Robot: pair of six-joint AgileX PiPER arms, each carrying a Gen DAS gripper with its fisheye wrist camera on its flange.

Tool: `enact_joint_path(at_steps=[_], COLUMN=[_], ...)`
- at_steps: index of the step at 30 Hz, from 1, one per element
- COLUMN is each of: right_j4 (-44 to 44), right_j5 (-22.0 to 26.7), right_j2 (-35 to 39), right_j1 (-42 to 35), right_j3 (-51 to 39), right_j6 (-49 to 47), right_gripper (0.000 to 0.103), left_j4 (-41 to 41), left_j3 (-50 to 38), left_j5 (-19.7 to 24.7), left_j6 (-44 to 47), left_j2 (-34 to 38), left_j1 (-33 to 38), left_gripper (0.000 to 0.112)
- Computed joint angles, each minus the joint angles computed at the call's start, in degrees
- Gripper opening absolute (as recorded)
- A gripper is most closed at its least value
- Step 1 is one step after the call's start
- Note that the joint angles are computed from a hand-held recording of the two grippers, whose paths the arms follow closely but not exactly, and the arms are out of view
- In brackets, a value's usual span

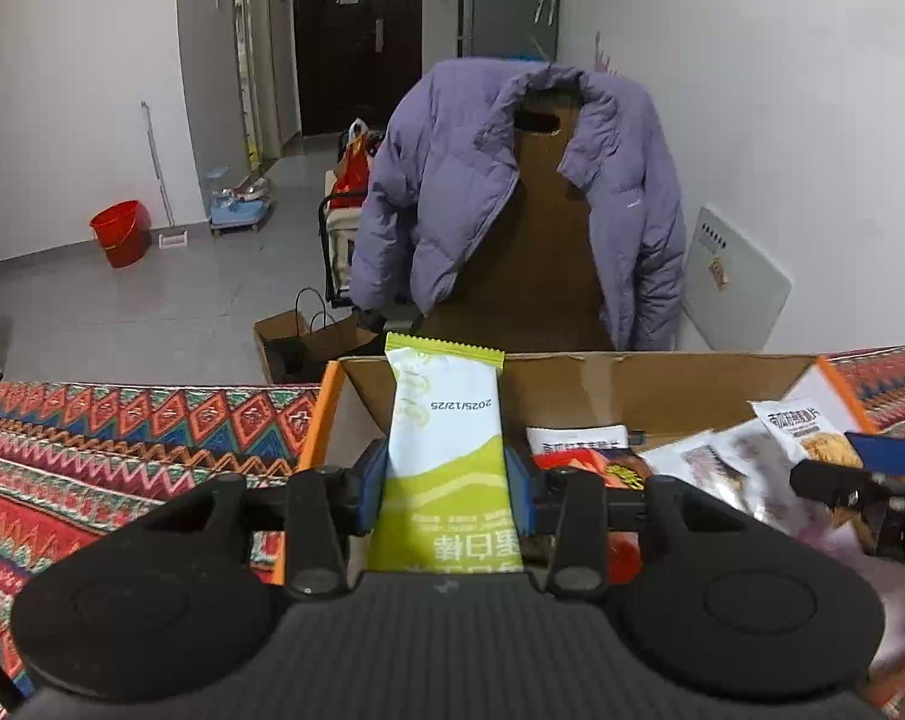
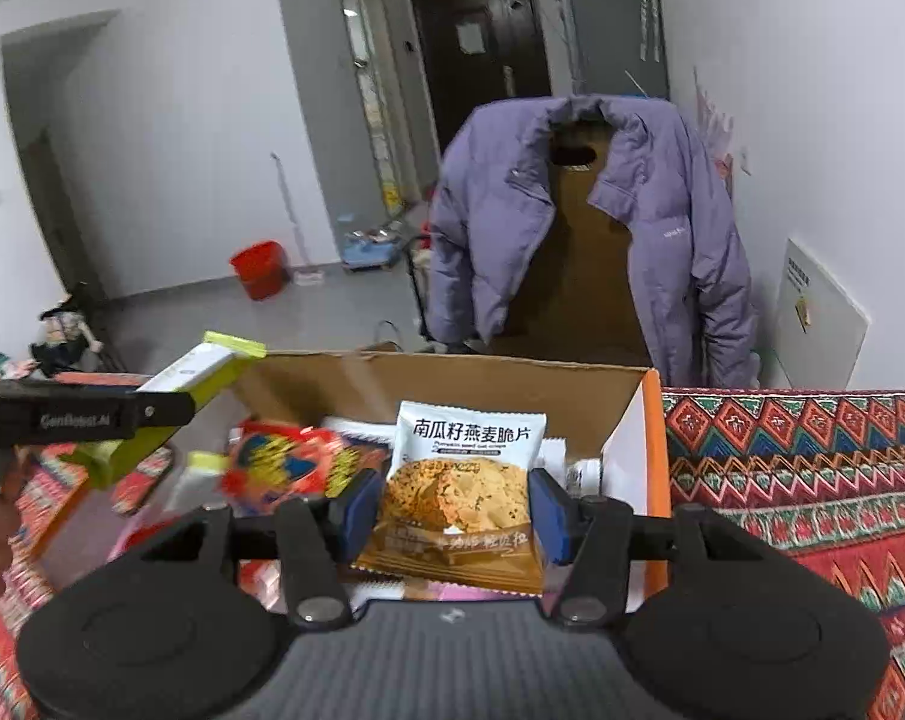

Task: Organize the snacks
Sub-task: 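Carry both held packets over the red box and lower them inside, then open both tools to release the packets into the box, then lift both tools out of the box and move back over the table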

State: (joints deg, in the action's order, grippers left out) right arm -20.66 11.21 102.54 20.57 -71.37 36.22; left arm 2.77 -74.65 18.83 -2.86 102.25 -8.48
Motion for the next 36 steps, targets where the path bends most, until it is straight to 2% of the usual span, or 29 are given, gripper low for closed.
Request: enact_joint_path(at_steps=[1,2,4,7,8,10,12,16,22,25,27,30,32,36], right_j4=[-1.3,-2.16,-4.55,1.08,2.87,2.17,0.07,-2.64,-7.64,-16.95,-23.97,-29.01,-32.38,-39.42], right_j5=[0.58,0.55,0.64,0.9,0.57,1.34,1.46,1.96,4.76,7.98,10.6,15.49,19.91,30.59], right_j2=[1.44,2.54,3.99,4.6,4.31,3.5,1.83,-3.28,-13.95,-19.58,-23.43,-29.11,-32.89,-39.56], right_j1=[-0.07,-0.17,-0.37,-1.1,-1.33,-1.23,-1.04,-0.17,3.12,7.03,10.34,15.81,21.06,34.79], right_j3=[-1.66,-2.67,-3.69,-4.46,-4.17,-3.72,-2.3,1.63,8.56,11.95,14.5,18.12,20.42,25.2], right_j6=[1.27,2.4,6.96,3.09,1.46,1.37,2.8,5.16,9.82,18.82,26.0,31.17,34.77,44.03], right_gripper=[0.058,0.072,0.089,0.089,0.091,0.092,0.092,0.092,0.094,0.103,0.103,0.103,0.103,0.103], left_j4=[-1.63,-2.85,-3.18,-7.19,-9.29,-8.51,-2.49,-2.72,0.72,4.43,6.9,11.93,11.58,17.48], left_j3=[-0.96,-1.25,-0.39,2.04,2.6,2.64,3.4,5.57,12.33,16.24,19.04,22.15,25.46,31.1], left_j5=[0.26,-0.01,-1.35,-4.06,-4.24,-3.67,-4.07,-2.66,-1.16,0.16,1.5,6.82,8.91,15.29], left_j6=[1.63,2.76,3.27,8.39,10.9,10.52,4.69,4.38,0.05,-4.43,-7.77,-13.55,-13.9,-23.37], left_j2=[1.3,2.16,2.54,1.69,1.2,0.54,-0.52,-4.55,-15.18,-21.68,-26.3,-33.22,-39.24,-50.88], left_j1=[0.08,0.05,-0.39,-0.9,-0.98,-1.52,-2.14,-2.05,-2.74,-3.75,-4.61,-7.33,-8.74,-14.69], left_gripper=[0.045,0.048,0.059,0.076,0.078,0.086,0.086,0.089,0.096,0.098,0.101,0.101,0.101,0.103])
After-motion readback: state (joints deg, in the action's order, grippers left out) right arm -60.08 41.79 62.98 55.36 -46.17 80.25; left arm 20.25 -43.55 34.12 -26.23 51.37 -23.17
